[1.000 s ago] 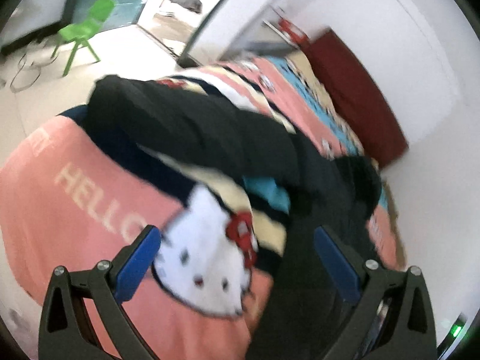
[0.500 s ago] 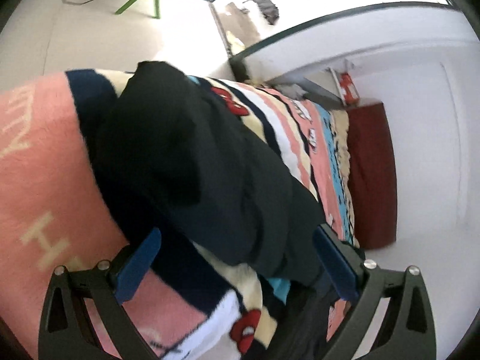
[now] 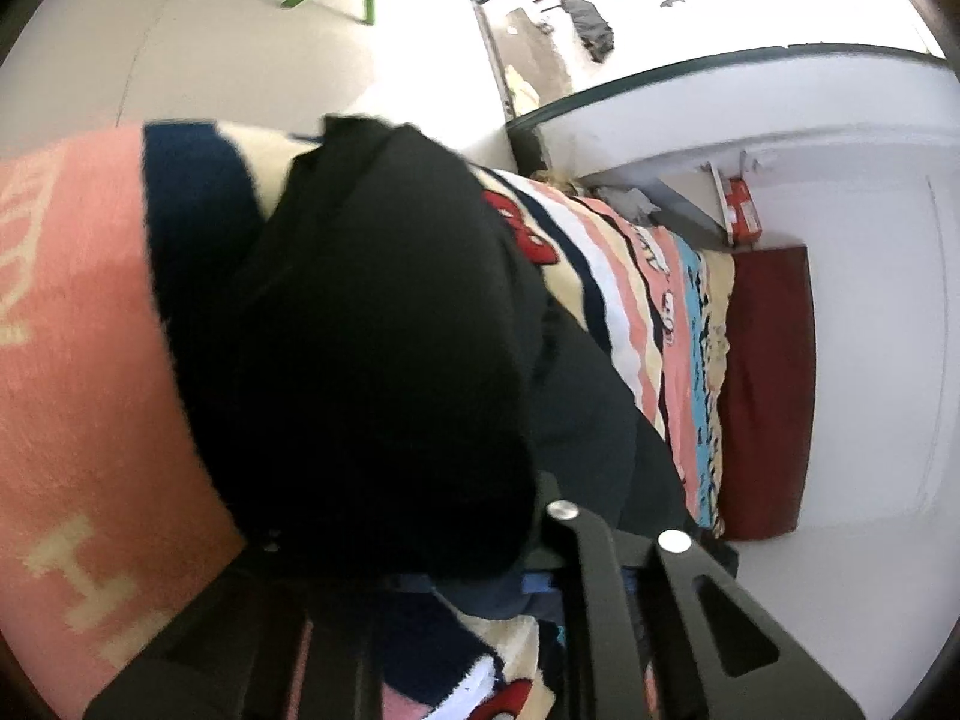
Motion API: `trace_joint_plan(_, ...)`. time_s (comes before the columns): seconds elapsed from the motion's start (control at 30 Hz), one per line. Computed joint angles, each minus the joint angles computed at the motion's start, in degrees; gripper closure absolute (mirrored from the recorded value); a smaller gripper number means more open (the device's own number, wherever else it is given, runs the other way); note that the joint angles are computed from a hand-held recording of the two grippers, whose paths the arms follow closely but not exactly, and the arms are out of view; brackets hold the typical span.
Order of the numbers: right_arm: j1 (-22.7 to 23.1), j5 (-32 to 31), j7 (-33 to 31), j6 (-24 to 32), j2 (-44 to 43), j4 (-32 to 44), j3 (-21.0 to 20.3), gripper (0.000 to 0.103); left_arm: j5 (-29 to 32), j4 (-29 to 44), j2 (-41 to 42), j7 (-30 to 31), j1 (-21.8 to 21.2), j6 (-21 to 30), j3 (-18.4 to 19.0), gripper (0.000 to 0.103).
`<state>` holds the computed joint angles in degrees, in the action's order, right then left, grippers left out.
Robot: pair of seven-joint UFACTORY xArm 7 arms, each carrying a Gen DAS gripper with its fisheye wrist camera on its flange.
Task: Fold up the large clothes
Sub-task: 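Fold the held sleeve across the jacket back with the left tool, release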
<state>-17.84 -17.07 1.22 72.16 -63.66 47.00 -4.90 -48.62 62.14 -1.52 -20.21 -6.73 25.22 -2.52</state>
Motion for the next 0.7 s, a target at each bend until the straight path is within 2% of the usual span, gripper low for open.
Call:
trace_joint_plan(0.2, 0.0, 0.5, -0.6, -0.6, 0.2, 0.3, -1.4, 0.001, 7.5, 3.1, -1.1, -0.2, -0.4, 0.9, -0.4, 0.093)
trace_joint_plan(0.4, -0.3, 1.5, -1.5, -3.3, 0.9, 0.4, -3.8, 0.001, 11.7, 9.0, -1.9, 0.4, -1.7, 2.5, -0.8, 0.093)
trace_joint_plan(0.7, -2.2, 3.5, -4.6, -8.0, 3.3, 0.6, -8.9, 0.001, 26.1, 20.5, -1.7, -7.2, -4.4, 6.5, -3.3, 0.093)
